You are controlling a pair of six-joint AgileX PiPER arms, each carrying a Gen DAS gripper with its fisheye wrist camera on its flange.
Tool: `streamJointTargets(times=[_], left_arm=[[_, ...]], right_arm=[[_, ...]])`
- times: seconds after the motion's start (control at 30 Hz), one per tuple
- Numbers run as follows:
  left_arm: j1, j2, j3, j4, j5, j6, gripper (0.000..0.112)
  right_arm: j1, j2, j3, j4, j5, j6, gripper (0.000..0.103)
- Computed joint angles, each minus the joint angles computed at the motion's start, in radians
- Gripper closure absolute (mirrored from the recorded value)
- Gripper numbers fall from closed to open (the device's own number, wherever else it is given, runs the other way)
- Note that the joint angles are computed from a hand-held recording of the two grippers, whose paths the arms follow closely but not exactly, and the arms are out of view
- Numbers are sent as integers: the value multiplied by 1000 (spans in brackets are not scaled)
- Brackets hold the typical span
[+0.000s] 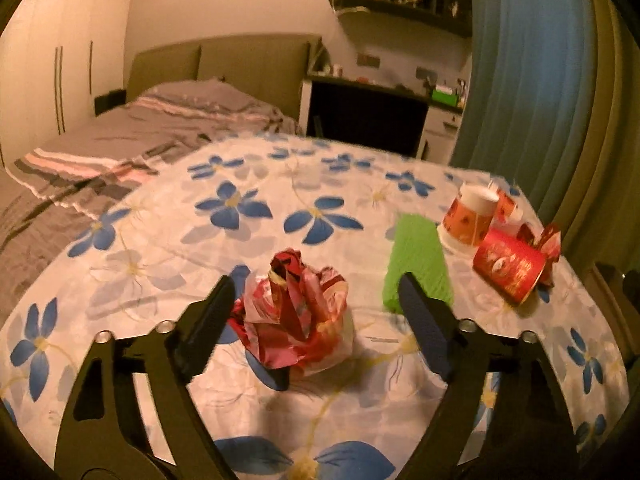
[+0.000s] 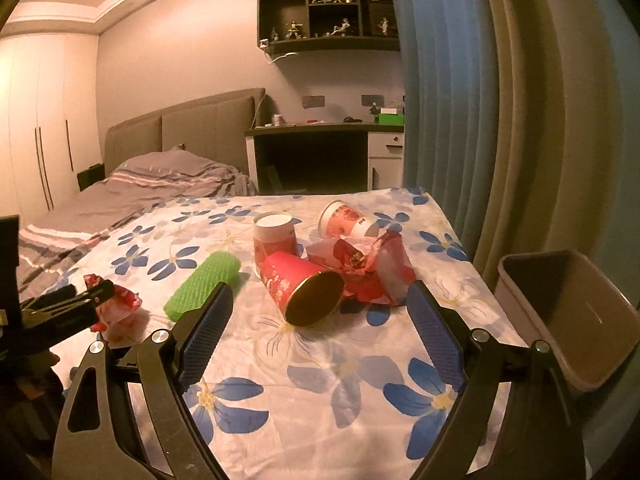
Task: Collect trash
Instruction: 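Grasp the red wrapper with the left gripper while the right gripper grasps the red cup rim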
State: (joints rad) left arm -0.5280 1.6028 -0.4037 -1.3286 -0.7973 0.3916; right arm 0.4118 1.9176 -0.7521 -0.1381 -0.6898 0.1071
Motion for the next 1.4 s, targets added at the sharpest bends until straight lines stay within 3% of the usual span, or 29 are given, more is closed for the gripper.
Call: streamJointTargets(times=[0.1, 0.23, 0.33, 0.5, 0.7, 0.8, 1.07, 1.4], left_arm=[[60, 13, 0, 67, 65, -37, 51], [84, 8, 16, 142, 77, -80, 84], [76, 10, 18, 153, 70, -85, 94], [17, -28, 38, 109, 19, -94, 96], [-211, -94, 19, -108, -164, 2, 96], [-274, -92, 5, -148, -221, 8, 96], [-286, -83, 10, -130, -218, -28, 96], [-274, -68, 8, -108, -204, -46, 96]], right_arm=[[11, 18, -27, 11, 19, -13, 20], [16, 37, -59, 16, 53, -24, 30], [11, 51, -85, -6, 86, -8, 34], [4, 71, -113, -20, 121, 8, 39], [1, 112, -182, -75, 188, 64, 49], [8, 147, -241, -113, 241, 103, 55], [24, 235, -398, -224, 368, 229, 62], [31, 312, -544, -565, 472, 601, 79]])
